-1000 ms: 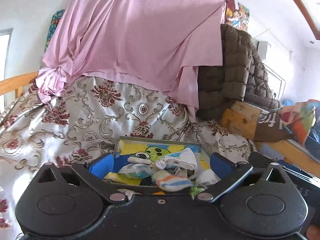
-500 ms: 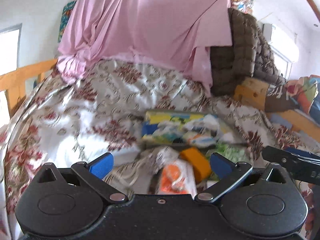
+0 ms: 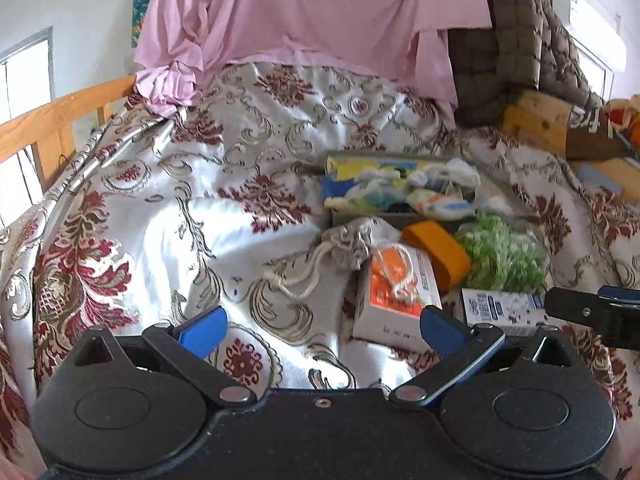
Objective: Organize soft objects
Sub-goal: 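Move both tools back toward the remaining items beside the tray, then grasp the beige drawstring pouch with the left gripper while the right gripper grasps the orange tape roll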
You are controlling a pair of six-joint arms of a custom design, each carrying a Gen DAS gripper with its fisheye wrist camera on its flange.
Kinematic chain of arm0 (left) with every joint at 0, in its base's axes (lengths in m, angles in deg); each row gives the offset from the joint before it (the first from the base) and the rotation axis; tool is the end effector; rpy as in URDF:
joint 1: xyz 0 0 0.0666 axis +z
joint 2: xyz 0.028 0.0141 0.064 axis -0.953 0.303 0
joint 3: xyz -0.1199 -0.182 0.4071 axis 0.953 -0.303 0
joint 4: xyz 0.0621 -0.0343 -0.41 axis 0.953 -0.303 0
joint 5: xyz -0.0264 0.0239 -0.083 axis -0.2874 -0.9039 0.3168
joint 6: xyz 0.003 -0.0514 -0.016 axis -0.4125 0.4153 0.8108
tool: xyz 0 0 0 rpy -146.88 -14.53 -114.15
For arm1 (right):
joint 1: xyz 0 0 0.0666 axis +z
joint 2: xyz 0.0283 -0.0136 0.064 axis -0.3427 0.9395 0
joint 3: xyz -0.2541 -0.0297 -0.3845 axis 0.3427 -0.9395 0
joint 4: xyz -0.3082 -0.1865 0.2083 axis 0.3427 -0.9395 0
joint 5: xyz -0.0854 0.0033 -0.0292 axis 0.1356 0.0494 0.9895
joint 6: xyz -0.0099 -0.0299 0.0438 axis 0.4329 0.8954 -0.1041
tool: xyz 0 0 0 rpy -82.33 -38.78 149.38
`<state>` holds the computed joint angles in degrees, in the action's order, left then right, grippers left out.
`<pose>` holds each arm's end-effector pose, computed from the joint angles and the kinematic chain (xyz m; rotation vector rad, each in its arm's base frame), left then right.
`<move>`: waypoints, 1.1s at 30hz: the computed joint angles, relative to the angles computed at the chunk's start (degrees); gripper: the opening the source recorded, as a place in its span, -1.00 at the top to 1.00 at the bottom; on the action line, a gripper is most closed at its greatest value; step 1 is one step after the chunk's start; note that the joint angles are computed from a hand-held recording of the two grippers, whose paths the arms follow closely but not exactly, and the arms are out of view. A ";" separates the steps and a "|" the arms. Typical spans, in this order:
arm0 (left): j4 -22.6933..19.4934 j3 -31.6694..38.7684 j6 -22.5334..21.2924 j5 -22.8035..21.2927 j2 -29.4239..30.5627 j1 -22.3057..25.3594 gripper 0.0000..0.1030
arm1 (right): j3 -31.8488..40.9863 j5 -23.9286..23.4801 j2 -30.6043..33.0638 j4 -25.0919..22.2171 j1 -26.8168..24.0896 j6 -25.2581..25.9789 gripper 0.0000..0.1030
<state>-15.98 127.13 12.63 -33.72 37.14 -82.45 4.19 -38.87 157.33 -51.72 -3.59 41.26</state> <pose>0.5916 -0.1042 0.5057 0.0673 2.1724 -0.1066 0.5807 0.1677 0.4951 0.0325 2.1557 0.2306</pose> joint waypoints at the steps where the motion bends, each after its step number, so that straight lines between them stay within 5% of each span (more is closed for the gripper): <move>1: -0.55 0.19 -0.21 0.03 0.20 0.00 -0.98 | 0.39 -0.16 0.30 -0.79 0.03 0.02 -1.00; 11: -2.60 1.58 -0.77 -5.07 1.79 -0.95 -0.98 | 2.34 -1.72 1.83 -3.43 0.31 1.14 -1.00; 24: -4.51 3.87 2.90 -3.81 3.43 -0.41 -0.98 | 3.66 -5.95 3.26 -2.84 -0.53 -2.14 -1.00; 33: 1.08 7.64 3.76 -4.71 7.72 -0.28 -0.98 | 5.74 -8.12 5.97 1.20 -1.29 -5.26 -1.00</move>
<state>-14.91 134.77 16.39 -38.43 44.86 -82.74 9.93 -46.99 163.30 -50.52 -4.88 36.00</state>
